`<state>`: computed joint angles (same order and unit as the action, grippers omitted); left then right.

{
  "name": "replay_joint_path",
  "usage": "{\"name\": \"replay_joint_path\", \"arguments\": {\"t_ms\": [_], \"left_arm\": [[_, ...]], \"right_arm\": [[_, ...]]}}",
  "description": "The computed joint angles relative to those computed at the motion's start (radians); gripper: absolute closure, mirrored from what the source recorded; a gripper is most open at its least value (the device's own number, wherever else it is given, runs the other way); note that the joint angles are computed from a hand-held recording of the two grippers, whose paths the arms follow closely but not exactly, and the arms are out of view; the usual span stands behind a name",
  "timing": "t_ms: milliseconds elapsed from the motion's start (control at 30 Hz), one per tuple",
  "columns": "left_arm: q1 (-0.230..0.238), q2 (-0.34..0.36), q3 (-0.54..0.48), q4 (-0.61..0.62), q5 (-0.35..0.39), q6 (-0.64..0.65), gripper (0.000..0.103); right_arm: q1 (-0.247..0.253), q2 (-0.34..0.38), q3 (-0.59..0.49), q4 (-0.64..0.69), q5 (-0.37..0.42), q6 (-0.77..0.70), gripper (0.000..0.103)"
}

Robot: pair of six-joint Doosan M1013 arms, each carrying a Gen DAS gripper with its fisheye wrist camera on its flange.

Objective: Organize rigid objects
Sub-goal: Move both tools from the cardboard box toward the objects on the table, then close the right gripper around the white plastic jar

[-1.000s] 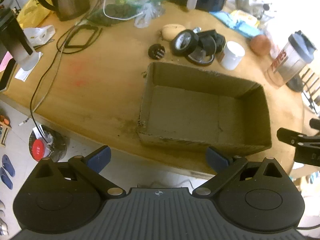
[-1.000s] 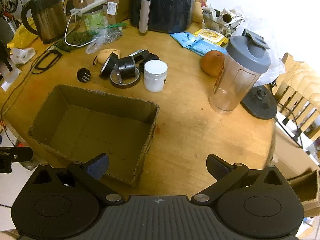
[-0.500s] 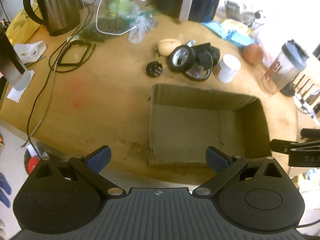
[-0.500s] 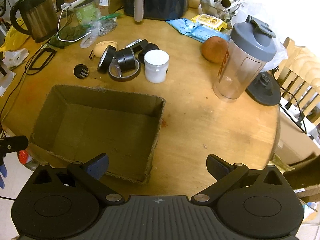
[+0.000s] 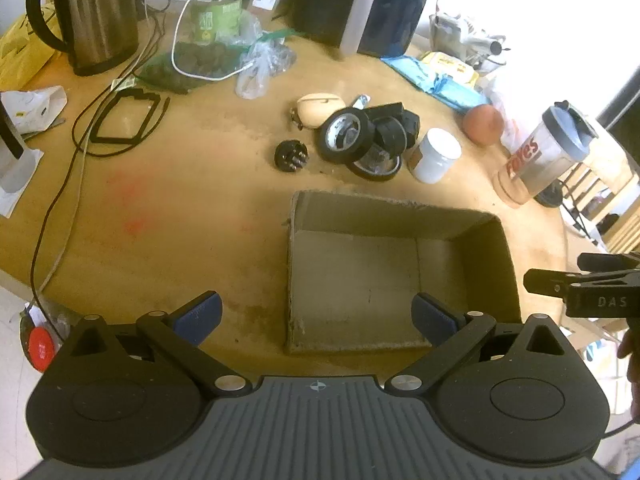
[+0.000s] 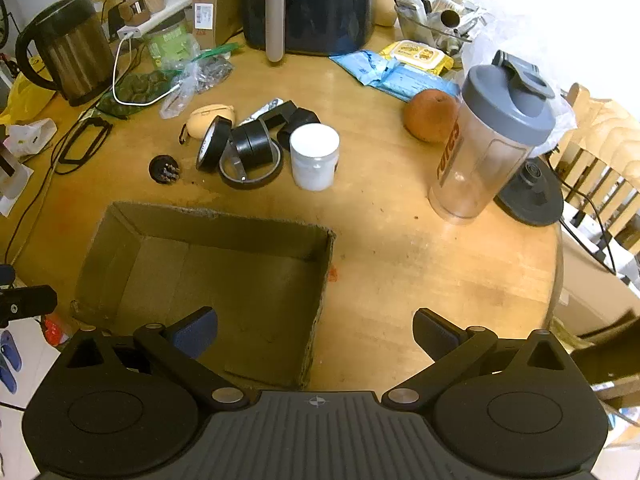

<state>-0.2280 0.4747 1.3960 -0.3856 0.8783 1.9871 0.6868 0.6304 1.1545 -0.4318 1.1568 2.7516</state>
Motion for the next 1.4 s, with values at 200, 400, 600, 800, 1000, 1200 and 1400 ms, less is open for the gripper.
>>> {"name": "replay_joint_path", "arguments": {"t_ms": [200, 400, 600, 800, 1000, 1200, 1400], "left_arm": [[-0.004, -0.005, 0.007, -0.021, -0.099, 0.004, 0.000], [-0.013, -0.005, 0.005, 0.004, -0.143, 0.023, 0.000], [-0.009, 0.002, -0.003, -0.043, -0.131, 0.046, 0.000], [-0.010, 0.012, -0.014, -0.062, -0.120, 0.050, 0.000], [0.001, 0.021, -0.018, -0.138, -0.096, 0.061, 0.000], [-0.006, 0.021, -0.017, -0.124, -0.095, 0.051, 0.000], [-0.012, 0.025, -0.022, -0.094, -0.088, -0.016, 0.000]], "right_arm": [[-0.009, 0.005, -0.012, -0.036, -0.005, -0.070, 0.000], [-0.041, 0.002, -0.009, -0.014, -0.063, -0.106, 0.000], [-0.075, -0.003, 0.016, -0.011, -0.161, -0.107, 0.000], [-0.108, 0.010, 0.036, -0.032, -0.255, -0.075, 0.000], [-0.132, 0.031, 0.048, -0.045, -0.337, -0.065, 0.000], [-0.139, 0.058, 0.030, -0.070, -0.350, -0.106, 0.007], [-0.146, 0.092, -0.008, -0.090, -0.341, -0.152, 0.019]]}}
